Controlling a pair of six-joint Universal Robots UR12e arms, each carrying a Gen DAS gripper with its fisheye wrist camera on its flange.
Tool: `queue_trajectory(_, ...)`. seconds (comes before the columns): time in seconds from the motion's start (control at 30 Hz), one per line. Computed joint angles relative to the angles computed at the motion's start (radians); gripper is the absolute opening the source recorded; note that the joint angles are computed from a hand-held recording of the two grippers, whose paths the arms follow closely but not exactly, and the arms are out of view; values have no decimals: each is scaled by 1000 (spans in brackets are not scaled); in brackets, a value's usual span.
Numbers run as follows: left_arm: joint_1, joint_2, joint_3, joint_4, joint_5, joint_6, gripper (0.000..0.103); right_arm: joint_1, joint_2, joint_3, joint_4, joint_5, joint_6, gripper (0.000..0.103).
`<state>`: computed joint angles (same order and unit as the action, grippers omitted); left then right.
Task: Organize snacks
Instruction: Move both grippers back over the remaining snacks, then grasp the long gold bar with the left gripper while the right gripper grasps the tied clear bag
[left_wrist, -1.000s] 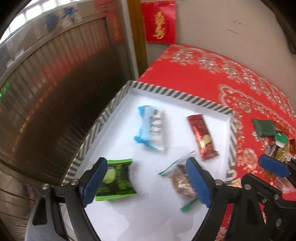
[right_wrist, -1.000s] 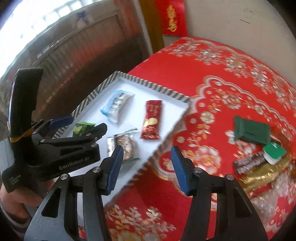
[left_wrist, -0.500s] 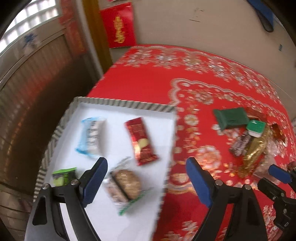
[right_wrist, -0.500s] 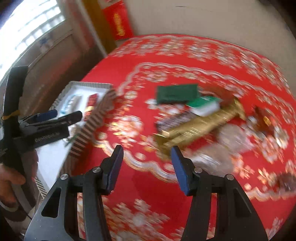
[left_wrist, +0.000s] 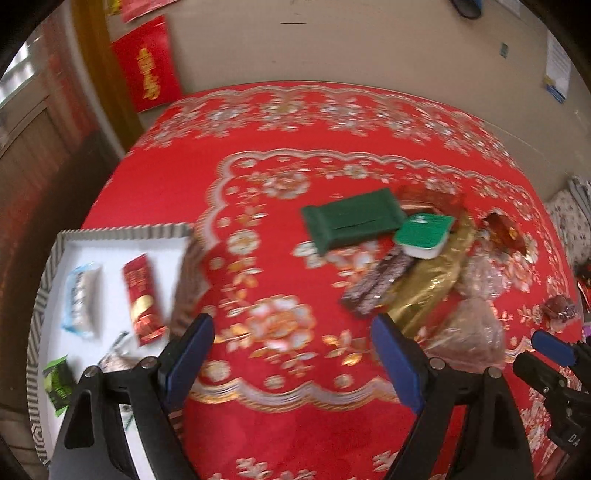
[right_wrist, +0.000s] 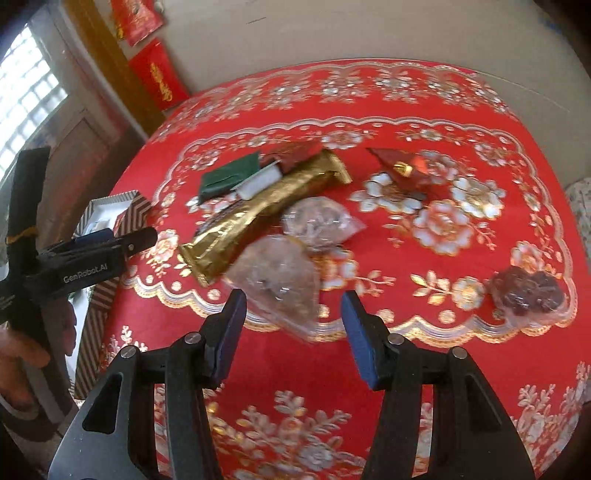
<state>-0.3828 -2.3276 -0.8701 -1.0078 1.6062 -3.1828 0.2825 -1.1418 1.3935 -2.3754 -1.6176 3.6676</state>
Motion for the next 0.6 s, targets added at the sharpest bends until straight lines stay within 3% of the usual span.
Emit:
queue_trajectory(0.27,-27,-70,115,-75,-60,64,88,-23,-33,49,-14,1,33,53)
queue_trajectory(0.6,-59,-159,259,-180,-39,136,88,-42,-57,88,-29,9,50,53)
